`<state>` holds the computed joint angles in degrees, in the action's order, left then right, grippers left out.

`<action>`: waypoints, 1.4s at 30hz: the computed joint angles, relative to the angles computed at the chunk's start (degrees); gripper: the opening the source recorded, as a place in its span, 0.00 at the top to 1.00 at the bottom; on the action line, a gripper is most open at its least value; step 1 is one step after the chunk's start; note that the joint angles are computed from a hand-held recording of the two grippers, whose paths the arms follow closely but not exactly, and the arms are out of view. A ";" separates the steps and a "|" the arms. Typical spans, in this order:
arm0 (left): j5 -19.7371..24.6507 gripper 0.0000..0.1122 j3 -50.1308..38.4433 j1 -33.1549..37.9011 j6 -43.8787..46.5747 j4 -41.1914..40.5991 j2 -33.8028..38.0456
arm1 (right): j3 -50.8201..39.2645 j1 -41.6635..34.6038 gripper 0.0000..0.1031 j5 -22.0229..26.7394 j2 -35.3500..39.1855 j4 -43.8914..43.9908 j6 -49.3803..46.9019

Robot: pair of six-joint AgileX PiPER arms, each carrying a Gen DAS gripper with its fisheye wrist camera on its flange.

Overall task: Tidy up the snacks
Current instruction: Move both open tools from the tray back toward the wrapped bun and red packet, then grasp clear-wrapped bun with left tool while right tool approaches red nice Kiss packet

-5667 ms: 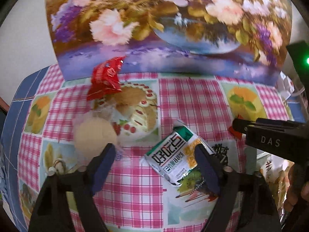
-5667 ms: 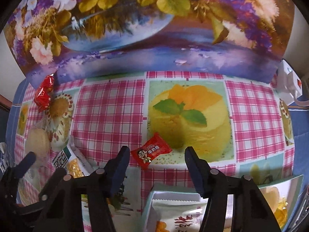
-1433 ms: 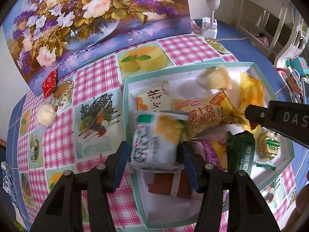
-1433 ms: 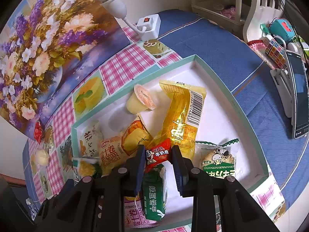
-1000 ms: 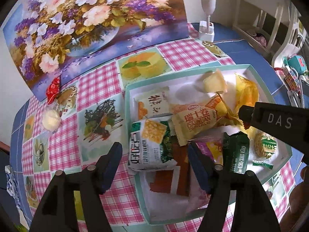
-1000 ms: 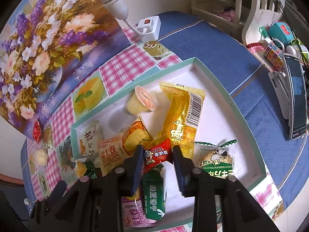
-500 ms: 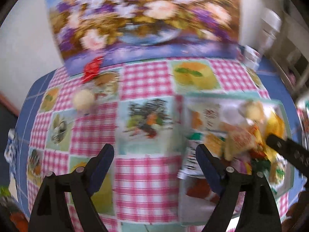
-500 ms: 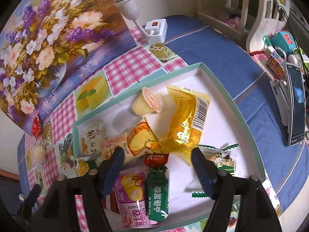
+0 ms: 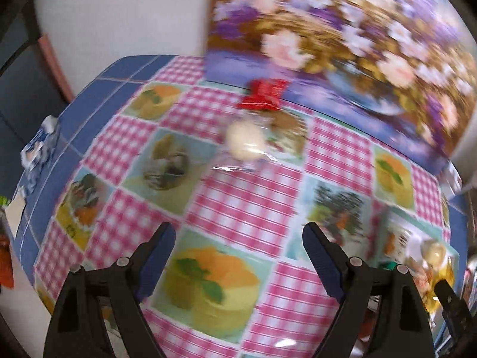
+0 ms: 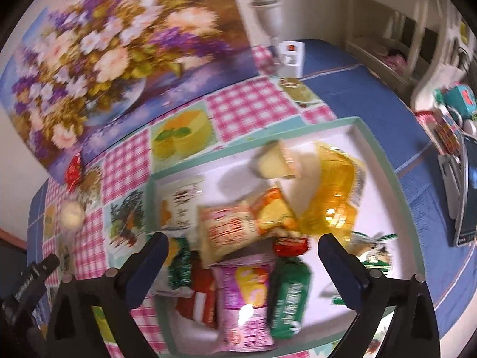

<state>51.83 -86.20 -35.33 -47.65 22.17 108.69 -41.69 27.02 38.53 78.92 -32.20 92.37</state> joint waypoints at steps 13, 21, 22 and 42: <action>-3.54 0.22 7.07 9.93 1.59 0.33 -4.66 | -11.89 9.85 0.00 -3.58 13.23 -2.51 -1.23; -6.43 0.22 6.90 14.89 7.58 -4.02 -3.75 | -17.59 12.02 0.00 -6.22 19.42 -1.96 -4.09; -6.72 0.22 6.70 15.30 7.96 -4.25 -3.44 | -18.47 12.05 0.00 -6.38 20.25 -1.43 -4.80; -4.47 0.22 -11.57 20.22 38.27 -23.68 7.90 | -38.12 5.66 0.00 -3.02 28.92 12.03 -30.53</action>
<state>47.36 -97.76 -15.11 -9.38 -1.50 116.59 -79.80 32.69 35.52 107.84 -20.18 61.84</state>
